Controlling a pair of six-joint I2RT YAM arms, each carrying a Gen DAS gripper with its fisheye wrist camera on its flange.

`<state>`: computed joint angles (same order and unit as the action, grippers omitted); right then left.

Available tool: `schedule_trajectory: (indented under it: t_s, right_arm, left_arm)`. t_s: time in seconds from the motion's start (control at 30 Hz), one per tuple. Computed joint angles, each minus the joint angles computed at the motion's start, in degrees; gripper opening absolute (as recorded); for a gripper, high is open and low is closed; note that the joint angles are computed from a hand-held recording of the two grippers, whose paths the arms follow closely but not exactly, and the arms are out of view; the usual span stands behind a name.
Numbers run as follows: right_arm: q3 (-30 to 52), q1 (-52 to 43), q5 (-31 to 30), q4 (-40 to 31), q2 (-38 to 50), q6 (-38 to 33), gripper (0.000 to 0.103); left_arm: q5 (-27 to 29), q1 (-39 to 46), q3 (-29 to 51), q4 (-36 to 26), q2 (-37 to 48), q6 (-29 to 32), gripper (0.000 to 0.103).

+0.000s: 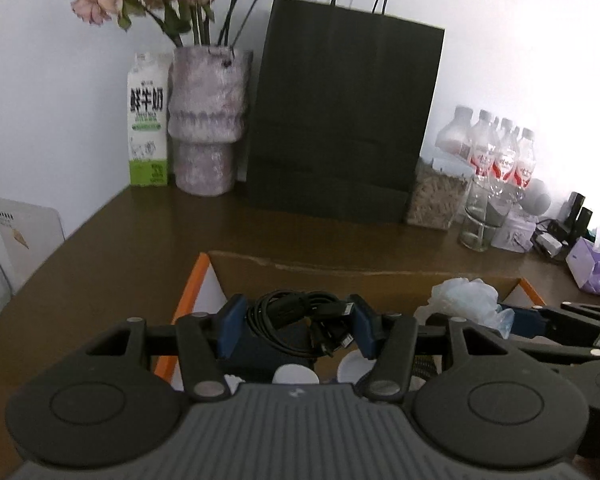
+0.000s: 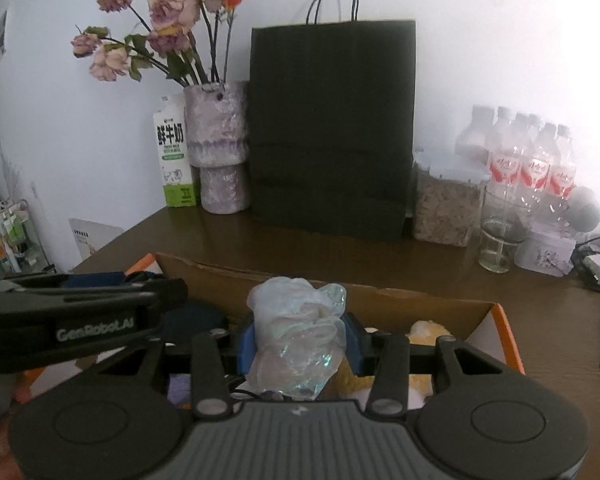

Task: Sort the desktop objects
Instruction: 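Carry the black cable and plastic bag over the cardboard box, then lower the cable and bag into the box and open both grippers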

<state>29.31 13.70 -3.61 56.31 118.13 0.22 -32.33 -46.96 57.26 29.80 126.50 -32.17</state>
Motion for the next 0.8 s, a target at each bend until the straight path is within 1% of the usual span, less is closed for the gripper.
schedule_trajectory:
  t_s: [0.13,0.27,0.3,0.37,0.4,0.43,0.47,0.5,0.53,0.57,0.6,0.63,0.8]
  right_arm:
    - [1.29,-1.40,-2.67,-2.49,0.76,-0.26,0.043]
    - [0.77,-1.36,-2.32,-2.29,0.83,-0.89,0.047]
    - [0.38,-1.26,-2.08,-1.75,0.77,-1.01,0.047]
    - [-0.40,-1.47,-2.02,-0.79,0.44,-1.02,0.055]
    - [-0.68,-1.63,-1.85,-0.65,0.14,-0.82,0.058]
    - [-1.09,-1.89,-1.56,-0.65,-0.37,-0.61,0.065]
    - [-1.64,-2.24,-1.30,-0.36,-0.87,-0.45,0.074]
    - [-2.26,-2.60,-1.24,0.07,-1.36,-0.39,0.081]
    - [-2.80,-2.98,-1.29,0.26,-1.95,-0.35,0.093]
    - [-3.50,-3.25,-1.45,0.66,-2.63,-0.37,0.098]
    - [-4.59,-3.48,-1.88,1.32,-3.55,-0.54,0.101]
    - [-5.38,-3.60,-2.18,1.79,-4.29,-0.65,0.103]
    - [-10.68,-2.47,-0.70,4.76,-8.37,-1.15,0.103]
  left_arm:
    - [-0.43,-0.25,1.35,-1.73,1.03,0.24,0.056]
    - [-0.90,-0.47,2.05,-3.89,1.01,-0.56,0.057]
    - [-1.16,-0.55,1.96,-4.36,0.77,-0.89,0.060]
    - [-2.56,-0.91,1.57,-5.09,0.14,-1.73,0.072]
    - [-4.02,-1.19,1.64,-6.26,-0.17,-2.53,0.083]
    - [-5.32,-1.43,1.52,-6.85,-0.45,-3.02,0.091]
    - [-6.44,-1.64,1.01,-6.82,-0.87,-3.34,0.094]
    - [-7.21,-1.79,0.45,-6.54,-1.34,-3.69,0.102]
    - [-7.72,-1.99,-0.73,-5.34,-2.05,-3.89,0.103]
    - [-7.88,-2.29,-2.17,-3.64,-2.90,-3.80,0.103]
    - [-8.10,-2.64,-3.39,-2.49,-3.75,-3.76,0.103]
    - [-8.67,-3.07,-4.02,-2.30,-4.41,-3.88,0.103]
    - [-13.05,-6.29,-6.61,-2.63,-7.47,-3.91,0.103]
